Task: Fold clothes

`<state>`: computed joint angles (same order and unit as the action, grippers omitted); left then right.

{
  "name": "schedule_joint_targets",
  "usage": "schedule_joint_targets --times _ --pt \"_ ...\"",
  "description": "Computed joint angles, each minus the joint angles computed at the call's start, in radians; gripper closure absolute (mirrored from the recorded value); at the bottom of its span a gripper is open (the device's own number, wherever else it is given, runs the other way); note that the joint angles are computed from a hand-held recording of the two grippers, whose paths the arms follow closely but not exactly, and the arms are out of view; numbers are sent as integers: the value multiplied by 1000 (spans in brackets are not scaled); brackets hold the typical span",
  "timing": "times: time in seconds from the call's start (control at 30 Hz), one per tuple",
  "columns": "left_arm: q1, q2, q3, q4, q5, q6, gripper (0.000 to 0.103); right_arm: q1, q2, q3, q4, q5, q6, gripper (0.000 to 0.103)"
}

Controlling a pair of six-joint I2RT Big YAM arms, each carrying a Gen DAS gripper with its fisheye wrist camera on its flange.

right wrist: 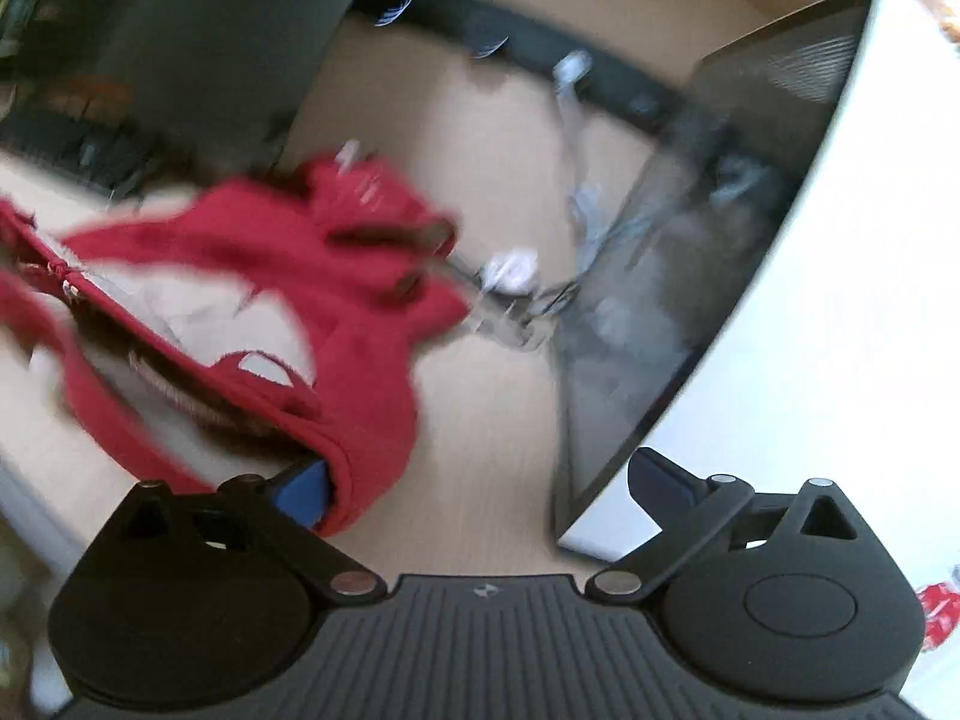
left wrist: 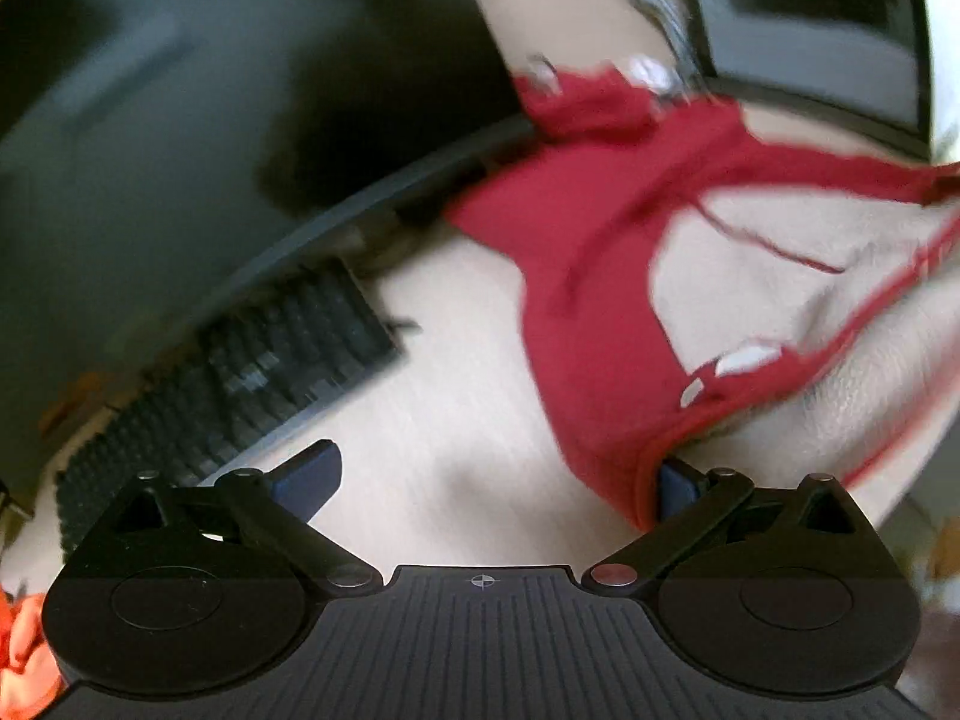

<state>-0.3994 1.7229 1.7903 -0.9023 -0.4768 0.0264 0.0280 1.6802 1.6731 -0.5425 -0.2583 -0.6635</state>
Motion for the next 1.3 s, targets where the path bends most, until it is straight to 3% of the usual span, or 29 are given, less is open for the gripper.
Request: schedule_joint_targets --times 0.13,0.2,0.33,0.4,0.5,0.6,0.67,0.77,0.83,0.93,1.03,1.1,1.2,1.3 --pt "8 -15 -3 -9 11 27 0 3 23 -5 -89 62 -61 5" --pt "18 -31 3 -5 21 37 0 -19 23 35 -115 7 -32 5" --pt "27 -89 -9 92 30 114 0 -49 0 103 -44 -94 31 5" --pt "41 -128 -25 85 85 92 0 -69 -6 145 -62 -155 70 5" --pt "72 -197 -53 13 233 16 0 -108 -26 194 -241 -268 16 5" --pt "83 -263 -76 -51 317 23 0 -147 -17 292 -522 -337 -144 5" --pt "93 -293 -77 -88 365 39 0 -165 -22 330 -641 -369 -199 5" --pt "116 -276 -32 -114 405 104 0 -150 -29 339 -630 -386 -151 4" --pt "161 -205 41 -135 442 129 0 -125 -1 366 -589 -365 -69 4" --pt "225 -60 187 -156 481 110 0 -75 62 420 -500 -275 41 4" --pt "277 98 333 -157 482 34 0 -10 138 452 -377 -150 141 4" --pt "293 213 448 -223 490 -31 0 39 178 431 -290 -25 142 4" --pt "298 305 531 -291 492 -83 0 98 281 482 -291 145 124 4" --pt "299 308 546 -286 502 -133 0 109 362 583 -374 173 166 4"
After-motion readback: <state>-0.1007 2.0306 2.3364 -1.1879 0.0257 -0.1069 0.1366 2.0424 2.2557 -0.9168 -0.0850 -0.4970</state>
